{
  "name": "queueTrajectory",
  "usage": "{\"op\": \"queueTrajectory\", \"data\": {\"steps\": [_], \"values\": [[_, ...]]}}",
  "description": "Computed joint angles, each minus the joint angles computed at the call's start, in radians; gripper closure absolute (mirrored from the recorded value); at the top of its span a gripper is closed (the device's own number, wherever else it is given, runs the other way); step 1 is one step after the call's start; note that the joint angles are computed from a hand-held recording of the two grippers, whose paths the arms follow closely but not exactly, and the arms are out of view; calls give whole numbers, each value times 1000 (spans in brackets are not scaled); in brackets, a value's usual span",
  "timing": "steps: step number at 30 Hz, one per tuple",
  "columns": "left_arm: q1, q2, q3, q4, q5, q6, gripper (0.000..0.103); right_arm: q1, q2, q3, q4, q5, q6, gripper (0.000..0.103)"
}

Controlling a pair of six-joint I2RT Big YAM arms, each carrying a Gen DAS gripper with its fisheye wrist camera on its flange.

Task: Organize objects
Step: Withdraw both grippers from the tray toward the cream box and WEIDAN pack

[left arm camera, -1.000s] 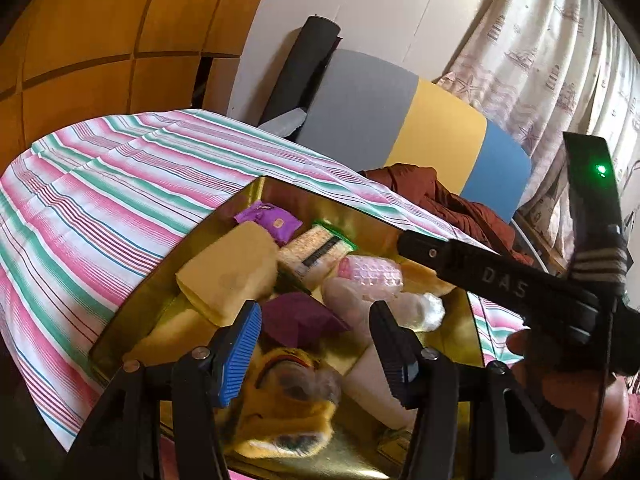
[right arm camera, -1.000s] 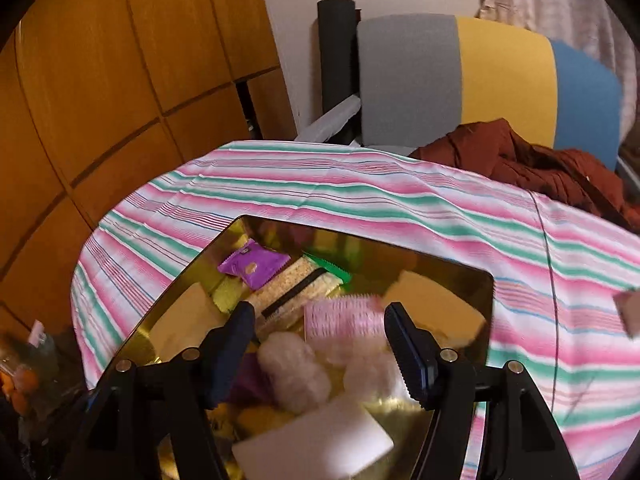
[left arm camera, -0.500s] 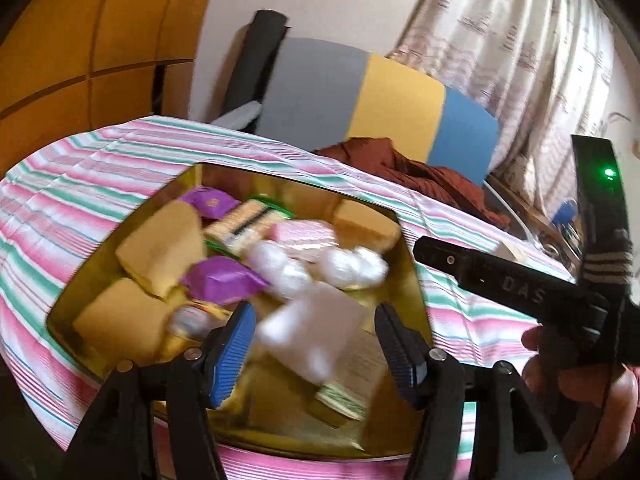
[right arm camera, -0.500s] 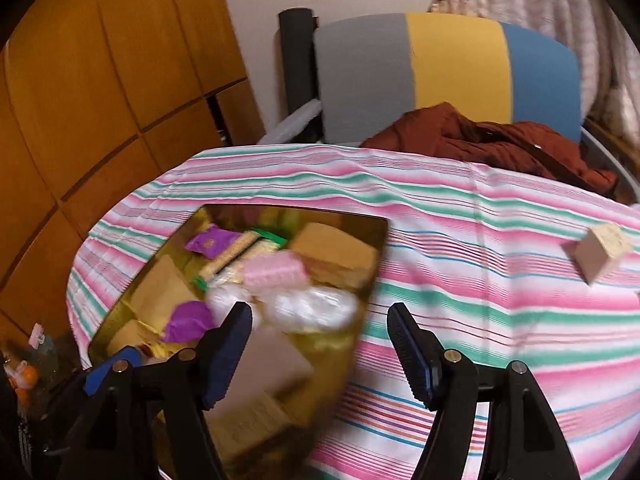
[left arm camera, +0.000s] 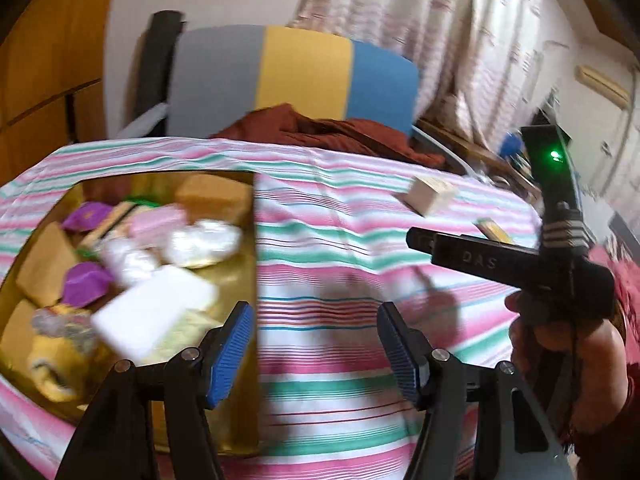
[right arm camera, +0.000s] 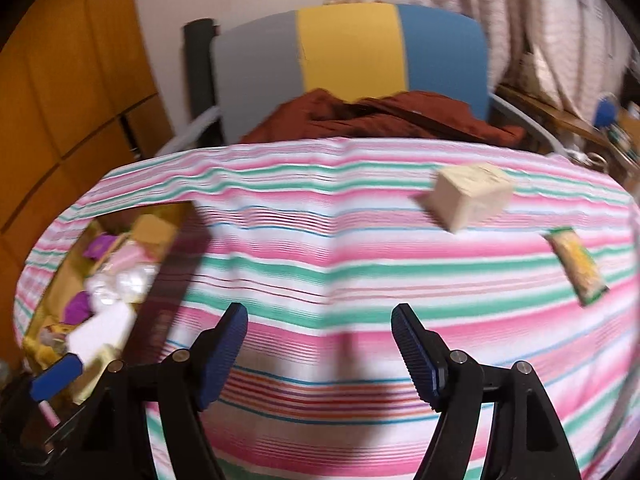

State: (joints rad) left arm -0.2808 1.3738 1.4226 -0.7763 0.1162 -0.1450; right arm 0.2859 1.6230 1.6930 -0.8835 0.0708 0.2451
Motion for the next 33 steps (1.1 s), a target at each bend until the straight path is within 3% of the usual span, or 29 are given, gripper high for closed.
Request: {"op": "queueTrajectory", "data": {"steps": [11, 18, 27, 33], "values": [[-117, 122, 106, -90, 13, 33, 38, -148, -45, -91, 17, 2, 27, 26], [-150, 175, 159, -129, 12, 61, 38, -219, -45, -115, 50, 17, -12, 22], [-165, 218, 208, -164, 12, 80, 34, -372, 41, 1, 83, 59, -37, 11], [-181, 253, 258, -195, 11, 125, 33, -413, 139, 96, 49, 38, -80, 11]]}}
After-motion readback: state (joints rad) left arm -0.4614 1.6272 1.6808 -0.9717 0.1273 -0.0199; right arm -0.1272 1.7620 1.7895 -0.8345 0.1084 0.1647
